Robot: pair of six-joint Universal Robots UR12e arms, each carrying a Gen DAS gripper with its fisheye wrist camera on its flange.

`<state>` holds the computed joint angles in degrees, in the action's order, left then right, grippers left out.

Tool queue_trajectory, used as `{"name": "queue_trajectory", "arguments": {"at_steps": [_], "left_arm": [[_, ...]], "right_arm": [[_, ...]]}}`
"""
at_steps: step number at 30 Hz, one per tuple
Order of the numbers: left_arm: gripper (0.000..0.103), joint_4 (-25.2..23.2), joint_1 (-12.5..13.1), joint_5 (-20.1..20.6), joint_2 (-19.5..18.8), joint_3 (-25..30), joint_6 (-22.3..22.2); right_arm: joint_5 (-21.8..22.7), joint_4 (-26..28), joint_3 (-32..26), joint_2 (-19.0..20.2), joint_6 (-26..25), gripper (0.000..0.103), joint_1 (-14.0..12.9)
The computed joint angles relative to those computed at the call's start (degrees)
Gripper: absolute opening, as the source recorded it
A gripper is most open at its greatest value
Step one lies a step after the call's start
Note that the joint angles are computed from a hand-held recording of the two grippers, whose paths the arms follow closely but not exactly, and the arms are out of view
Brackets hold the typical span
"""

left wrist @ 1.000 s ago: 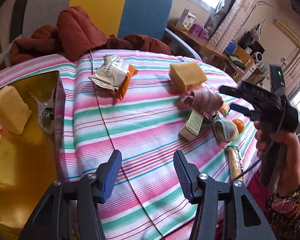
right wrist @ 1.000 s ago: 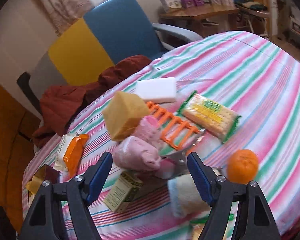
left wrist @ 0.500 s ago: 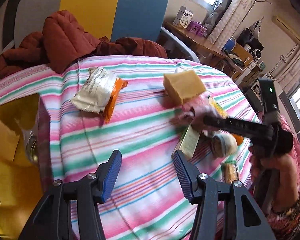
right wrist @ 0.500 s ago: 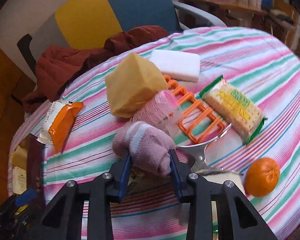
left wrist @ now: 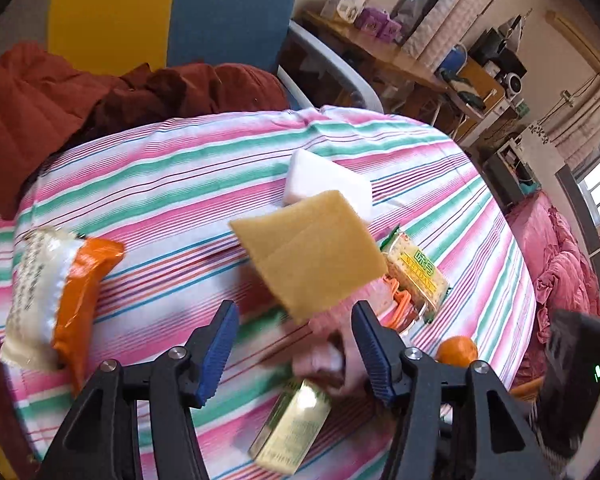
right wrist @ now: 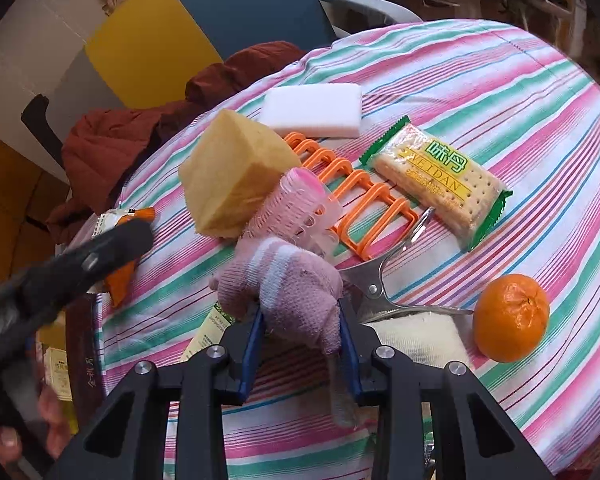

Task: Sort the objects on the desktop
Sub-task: 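Grasp a second yellow sponge with the left tool while the right tool grasps the pink curler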

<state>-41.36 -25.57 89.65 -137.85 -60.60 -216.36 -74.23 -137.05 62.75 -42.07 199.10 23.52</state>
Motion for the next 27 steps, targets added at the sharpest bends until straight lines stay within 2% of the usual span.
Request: {"name": "queue_trajectory", "arguments": {"at_steps": [3, 6, 8, 11, 13, 14, 15, 18, 22, 25, 27], "left_arm": [[0.063, -4.64, 0.33, -0.89, -2.60, 4.76, -0.50], [0.081, -8.47, 0.69, -2.24, -4.83, 8.84, -2.00], [0.085, -10.24, 0.81, -2.78, -5.91, 10.81, -2.30], [0.086, -8.61, 1.05, -4.78, -6.32, 10.89, -3.74], [0.085, -8.55, 1.07, -5.70, -6.61, 11.11, -2.76], [0.082, -7.91, 1.13, -6.43, -6.58, 10.83, -2.64], [0.071, -6.93, 1.24, -7.39, -6.39, 10.11, -2.64], [0.062, -5.29, 1.31, -8.25, -5.68, 8.20, -2.28], [0.057, 0.11, 1.81, -8.50, -2.84, 2.34, -4.00], [0.057, 4.83, 2.42, -8.07, -0.01, -3.19, -6.15], [0.056, 8.31, 2.94, -9.39, 1.81, -7.12, -8.05]], "right_arm": [[0.35, 0.36, -0.06, 0.01, 0.41, 0.035, -0.08], [-0.41, 1.04, -0.55, 0.16, -0.49, 0.036, 0.17], [-0.22, 1.69, -0.92, 0.37, -0.93, 0.036, 0.25], [-0.41, 1.96, -1.10, 0.42, -1.17, 0.036, 0.34], [0.13, 2.21, -1.29, 0.55, -1.12, 0.036, 0.22], [0.36, 2.15, -1.25, 0.55, -0.92, 0.036, 0.15], [0.46, 2.13, -1.26, 0.57, -0.83, 0.036, 0.10], [0.87, 2.23, -1.47, 0.71, -0.21, 0.036, -0.07], [1.94, 1.58, -1.11, 0.60, 1.13, 0.035, -0.50], [1.05, 1.50, -1.50, 0.78, 1.61, 0.034, -0.37], [0.10, 1.31, -1.43, 0.68, 1.84, 0.033, -0.30]]}}
